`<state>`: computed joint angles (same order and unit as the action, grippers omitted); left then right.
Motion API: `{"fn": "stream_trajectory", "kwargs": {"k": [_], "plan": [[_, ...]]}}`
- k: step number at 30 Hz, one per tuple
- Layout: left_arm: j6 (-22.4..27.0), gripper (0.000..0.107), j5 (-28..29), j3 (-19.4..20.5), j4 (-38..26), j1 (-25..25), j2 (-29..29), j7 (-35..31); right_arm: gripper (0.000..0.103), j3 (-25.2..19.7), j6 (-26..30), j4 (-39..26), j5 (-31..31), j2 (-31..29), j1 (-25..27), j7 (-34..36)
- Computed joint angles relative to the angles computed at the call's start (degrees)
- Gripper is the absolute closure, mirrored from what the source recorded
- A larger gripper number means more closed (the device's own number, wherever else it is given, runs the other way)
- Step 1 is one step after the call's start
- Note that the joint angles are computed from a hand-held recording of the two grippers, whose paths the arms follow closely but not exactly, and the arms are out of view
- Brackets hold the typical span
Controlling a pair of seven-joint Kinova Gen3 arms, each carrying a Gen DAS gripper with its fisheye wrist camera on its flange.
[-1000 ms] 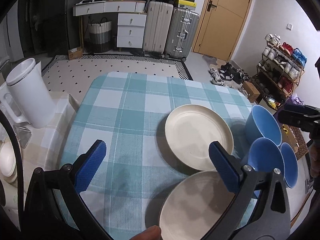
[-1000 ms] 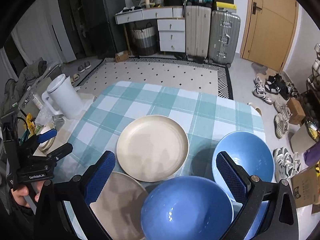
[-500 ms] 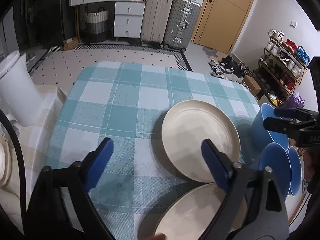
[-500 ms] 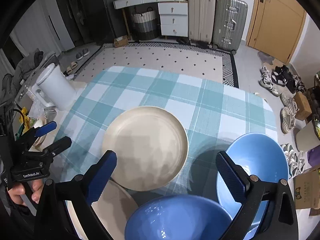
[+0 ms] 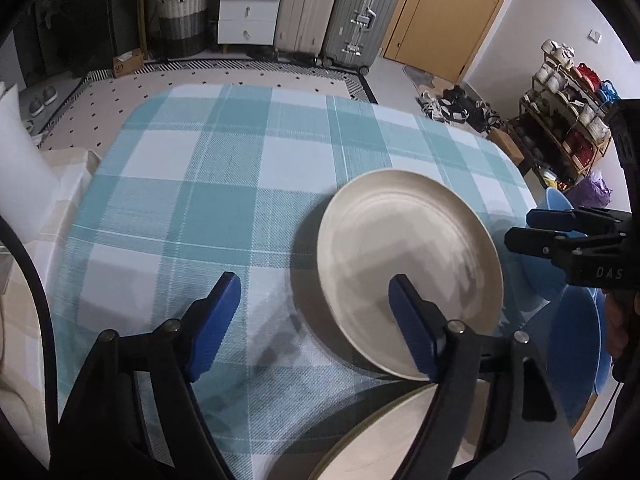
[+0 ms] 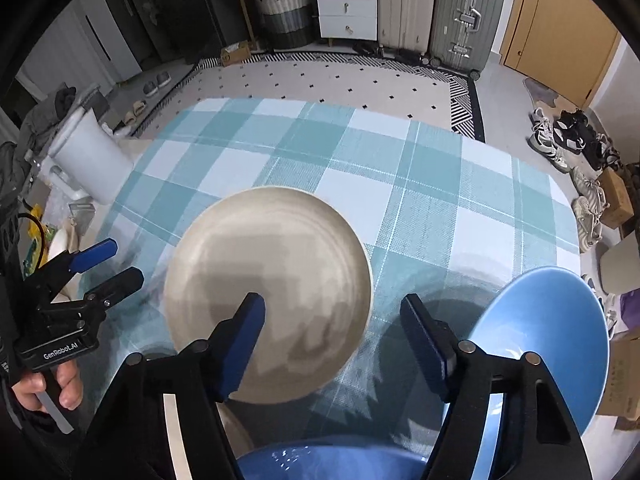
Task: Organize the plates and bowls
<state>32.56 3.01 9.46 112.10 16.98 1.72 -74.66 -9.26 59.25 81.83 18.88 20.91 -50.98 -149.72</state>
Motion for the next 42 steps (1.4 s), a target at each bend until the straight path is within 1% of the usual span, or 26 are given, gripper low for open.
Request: {"fn": "stream_trajectory", "kwargs": {"k": [1,3,6,8,10,12,15,17,20,22,24,25,30,31,32,33,35,38,39,41,42], "plan": [[-0.3,0.034,-0.2,0.1,0.0,0.1,0.6,0.2,0.036,-0.1,0.4,-0.5,-0.3,0.5,0.1,0.4],[-0.7,0.035,-0.3,0.2,-0.2,0.4,1.7,0.5,0.036,-0.2,1.1,-1.2,-0.8,1.6,0.3,1.5],[-0.9,0.041,0.5,0.2,-0.4,0.5,3.4,-0.2,0.036,-0.1,2.3,-2.5,-2.1,3.3,0.7,3.2],[-0.9,0.043,0.6,0.2,-0.5,0.7,4.3,-0.3,0.041,0.1,2.6,-2.8,-2.7,4.1,0.7,3.9],[-1.2,0.047,0.6,0.1,-0.6,1.0,5.1,-0.2,0.041,0.3,3.0,-3.2,-3.3,4.9,0.7,4.5],[-1.3,0.049,1.1,0.1,-0.6,0.9,5.6,-0.8,0.041,1.0,4.4,-4.0,-2.6,5.7,-0.1,4.6],[-1.3,0.055,0.7,-0.1,-0.7,1.4,6.3,-0.4,0.042,1.4,5.2,-4.5,-2.1,6.2,-0.5,4.8],[-1.3,0.057,1.0,0.0,-0.7,1.3,6.5,-0.7,0.048,1.7,5.8,-4.9,-1.3,6.4,-1.1,5.0],[-1.3,0.060,0.3,-0.2,-0.9,1.8,7.2,-0.3,0.048,1.6,6.4,-5.7,-1.1,6.8,-1.2,5.9],[-1.1,0.066,0.1,-0.3,-1.0,1.9,7.5,-0.4,0.048,1.6,7.3,-6.8,-1.4,7.7,-1.2,6.8],[-1.0,0.068,0.2,-0.3,-1.1,1.8,7.8,-0.6,0.050,1.9,8.7,-8.0,-1.3,8.8,-1.4,7.4],[-0.9,0.071,0.0,-0.3,-1.2,1.9,8.0,-0.5,0.052,2.1,9.2,-8.4,-1.3,9.2,-1.6,7.4],[0.0,0.078,-2.7,-0.8,-2.1,3.2,8.7,0.9,0.056,2.5,11.6,-10.3,-0.9,11.2,-2.2,9.0],[-0.1,0.080,-2.3,-0.6,-2.0,3.0,8.8,0.4,0.058,2.6,11.8,-10.4,-1.0,11.4,-2.2,9.3],[-0.1,0.080,-1.8,-0.4,-2.0,2.7,8.8,-0.2,0.063,2.7,12.0,-10.6,-1.2,11.7,-2.0,9.7],[-0.2,0.083,-1.2,-0.2,-2.0,2.3,8.8,-1.0,0.064,2.8,12.4,-10.8,-1.3,12.0,-2.0,9.8],[-0.3,0.087,-0.1,0.1,-1.9,1.9,8.8,-2.3,0.071,2.9,12.2,-10.5,-1.6,12.0,-1.8,10.1],[-0.5,0.092,0.8,0.2,-1.8,1.8,8.8,-3.2,0.076,3.1,12.3,-10.2,-1.3,11.9,-2.0,10.2],[-0.5,0.092,0.2,0.0,-1.9,2.2,8.8,-2.6,0.078,3.2,12.2,-9.9,-1.3,11.7,-2.0,10.1],[-0.4,0.093,-0.4,-0.2,-1.9,2.7,8.7,-1.9,0.085,3.3,12.1,-9.4,-0.9,11.4,-2.2,10.0],[-0.4,0.093,-0.3,-0.2,-1.9,2.7,8.7,-1.9,0.086,3.3,12.0,-9.2,-0.7,11.3,-2.2,9.9]]}}
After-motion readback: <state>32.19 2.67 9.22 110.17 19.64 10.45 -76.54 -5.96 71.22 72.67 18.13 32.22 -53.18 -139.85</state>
